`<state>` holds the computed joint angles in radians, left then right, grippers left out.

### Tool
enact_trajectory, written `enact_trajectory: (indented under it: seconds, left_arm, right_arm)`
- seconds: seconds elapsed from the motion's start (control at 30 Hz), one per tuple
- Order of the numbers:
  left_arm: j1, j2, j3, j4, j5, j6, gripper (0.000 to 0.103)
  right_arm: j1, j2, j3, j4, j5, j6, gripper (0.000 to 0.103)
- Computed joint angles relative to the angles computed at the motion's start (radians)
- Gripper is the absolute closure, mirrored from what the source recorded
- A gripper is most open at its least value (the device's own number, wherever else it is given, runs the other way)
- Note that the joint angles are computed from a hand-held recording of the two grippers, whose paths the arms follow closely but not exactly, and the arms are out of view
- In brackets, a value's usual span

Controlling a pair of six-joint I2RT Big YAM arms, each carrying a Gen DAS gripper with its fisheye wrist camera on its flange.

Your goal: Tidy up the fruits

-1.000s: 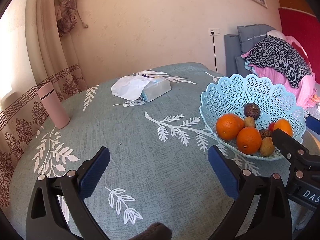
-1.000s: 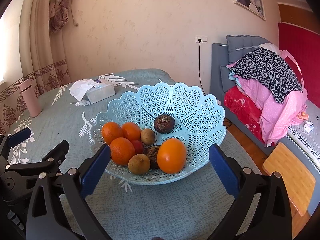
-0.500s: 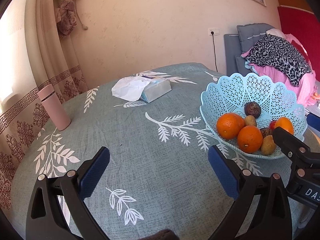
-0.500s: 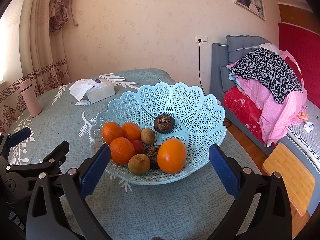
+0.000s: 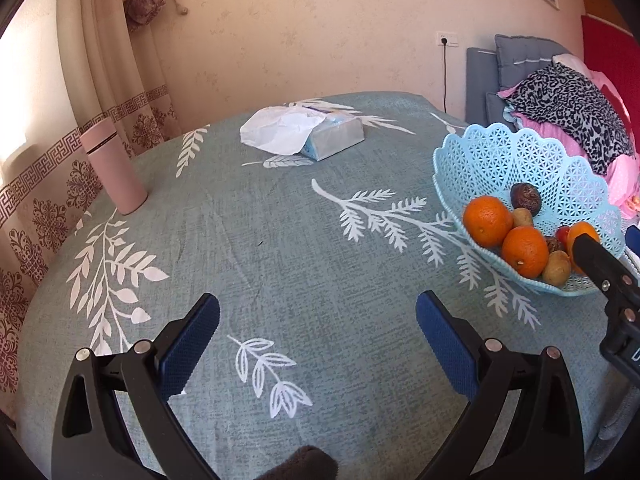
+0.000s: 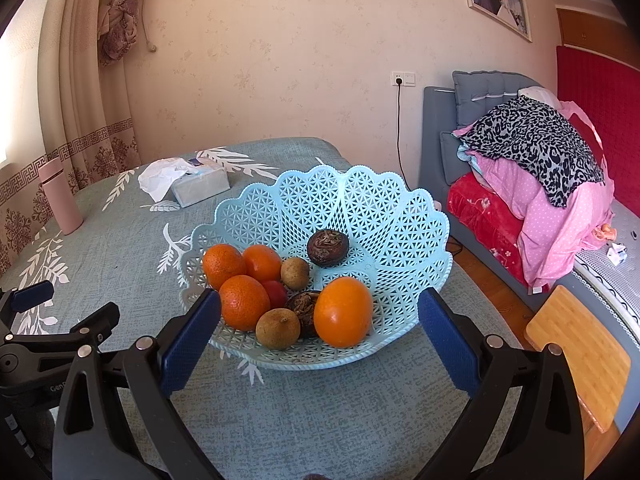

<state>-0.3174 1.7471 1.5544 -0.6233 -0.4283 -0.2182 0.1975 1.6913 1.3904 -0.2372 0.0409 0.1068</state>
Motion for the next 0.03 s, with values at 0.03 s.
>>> enact_trajectory:
  seconds: [0.03]
  left_arm:
    - [0.012, -0.005, -0.006, -0.028, 0.001, -0.018, 0.005]
  right_arm:
    - [0.001, -0.003, -0.004, 0.006, 0.009, 0.001, 0.003]
